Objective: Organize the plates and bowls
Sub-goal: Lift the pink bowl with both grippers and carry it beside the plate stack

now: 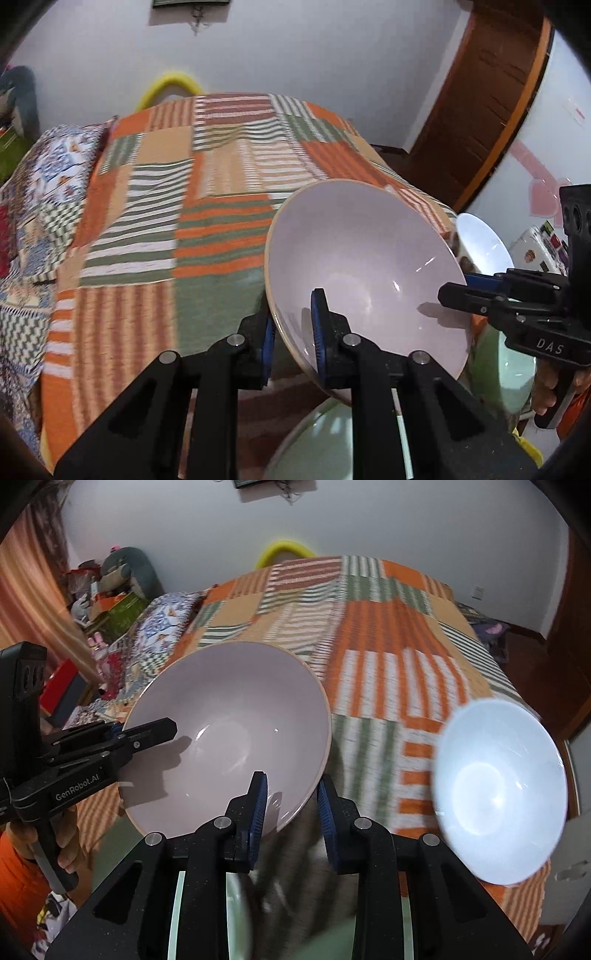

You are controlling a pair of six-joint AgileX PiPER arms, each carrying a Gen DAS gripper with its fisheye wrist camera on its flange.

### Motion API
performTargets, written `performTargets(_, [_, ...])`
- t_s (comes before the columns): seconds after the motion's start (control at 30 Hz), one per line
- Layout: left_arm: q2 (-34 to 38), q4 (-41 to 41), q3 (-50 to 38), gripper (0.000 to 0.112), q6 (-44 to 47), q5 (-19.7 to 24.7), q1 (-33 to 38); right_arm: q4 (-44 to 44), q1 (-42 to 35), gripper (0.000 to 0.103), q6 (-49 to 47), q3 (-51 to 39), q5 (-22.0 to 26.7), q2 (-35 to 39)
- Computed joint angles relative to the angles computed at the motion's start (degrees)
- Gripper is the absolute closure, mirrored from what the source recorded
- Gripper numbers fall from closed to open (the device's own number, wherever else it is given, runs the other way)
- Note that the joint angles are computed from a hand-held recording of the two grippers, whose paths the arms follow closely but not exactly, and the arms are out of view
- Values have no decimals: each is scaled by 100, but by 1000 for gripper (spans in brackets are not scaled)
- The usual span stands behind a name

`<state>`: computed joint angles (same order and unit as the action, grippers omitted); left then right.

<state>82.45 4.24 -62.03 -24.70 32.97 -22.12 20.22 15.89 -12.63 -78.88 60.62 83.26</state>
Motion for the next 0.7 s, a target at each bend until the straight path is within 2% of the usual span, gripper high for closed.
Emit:
performTargets(0.27, [-1166, -344, 995, 94, 583, 177, 983, -211, 1124, 78, 504, -515, -261, 507])
performTargets(0.33, [-1421, -666, 1233, 93, 973, 255, 1334, -208, 1349, 78, 579, -648, -252, 667])
performTargets(0.7, [-1936, -1511, 1992, 91, 2030, 449, 2133, -382, 2006, 78, 740, -1002, -69, 1205])
